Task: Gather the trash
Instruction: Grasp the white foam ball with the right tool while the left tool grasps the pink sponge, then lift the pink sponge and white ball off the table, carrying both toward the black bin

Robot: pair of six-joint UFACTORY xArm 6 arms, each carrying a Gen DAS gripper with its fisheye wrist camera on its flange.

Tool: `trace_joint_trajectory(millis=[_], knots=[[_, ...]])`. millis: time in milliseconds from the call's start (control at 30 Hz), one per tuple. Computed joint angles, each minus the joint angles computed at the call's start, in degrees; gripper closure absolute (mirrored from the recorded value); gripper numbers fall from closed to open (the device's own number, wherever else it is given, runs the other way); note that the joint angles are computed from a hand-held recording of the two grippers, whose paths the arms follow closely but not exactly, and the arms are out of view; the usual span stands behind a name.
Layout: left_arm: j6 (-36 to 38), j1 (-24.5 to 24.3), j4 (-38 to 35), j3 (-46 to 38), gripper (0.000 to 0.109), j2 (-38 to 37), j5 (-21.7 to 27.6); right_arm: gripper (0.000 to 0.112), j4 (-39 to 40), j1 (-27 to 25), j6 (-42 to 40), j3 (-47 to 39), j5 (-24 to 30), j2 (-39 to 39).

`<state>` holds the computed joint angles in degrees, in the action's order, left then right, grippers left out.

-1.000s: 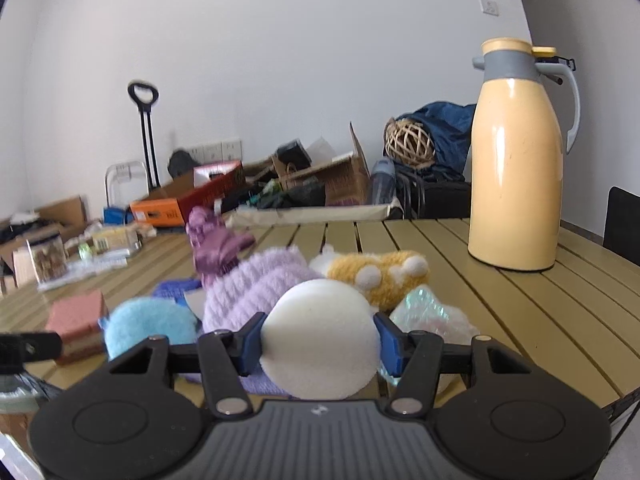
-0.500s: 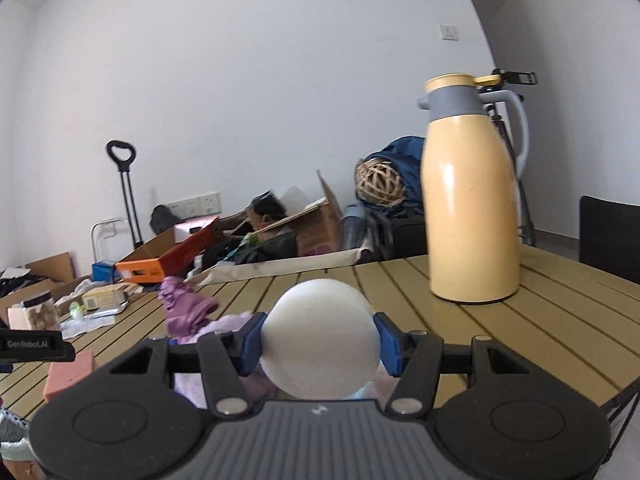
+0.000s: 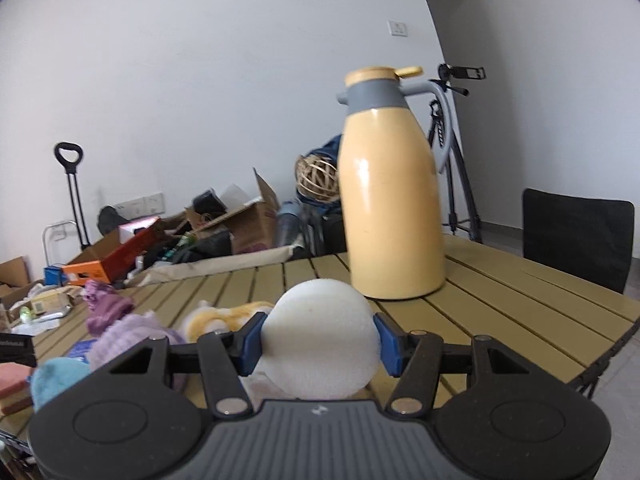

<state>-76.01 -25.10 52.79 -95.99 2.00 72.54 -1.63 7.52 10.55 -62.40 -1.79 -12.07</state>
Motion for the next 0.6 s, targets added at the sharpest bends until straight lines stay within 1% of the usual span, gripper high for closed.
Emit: trace_joint_trajectory(millis=[200,300,400,467,500,600], knots=[[-1.23,1.18,-1.51,0.0,0.006,0.78,-0.12,0.056,-1.98,-1.0,1.93,-0.27,1.55,0.35],[-1.45,1.04,-1.02,0.0,0.006,1.14,0.21,0.056,0.16,-0.41,0.08,-0.17,2.0,0.31],[-1.17,0.68,-0.58,0.15,0.013,1.22,-0.08,0.056,-0.7,-0.33,0.83,-0.23,2.07,0.38],[-1.0,0.79,-1.09,0.35,0.02,1.16,-0.72,0.056,-0.3,-0.22,0.68,-0.27,2.14,0.31],[-0.84,1.01,-1.71,0.59,0.027,0.99,-1.32,0.056,0.17,-0.14,0.32,-0.3,2.19,0.29],[-1.06,1.22,-2.03,1.25,0.028,0.56,-2.26,0.056,1.16,0.12,-0.53,-0.19,2.22,0.13]])
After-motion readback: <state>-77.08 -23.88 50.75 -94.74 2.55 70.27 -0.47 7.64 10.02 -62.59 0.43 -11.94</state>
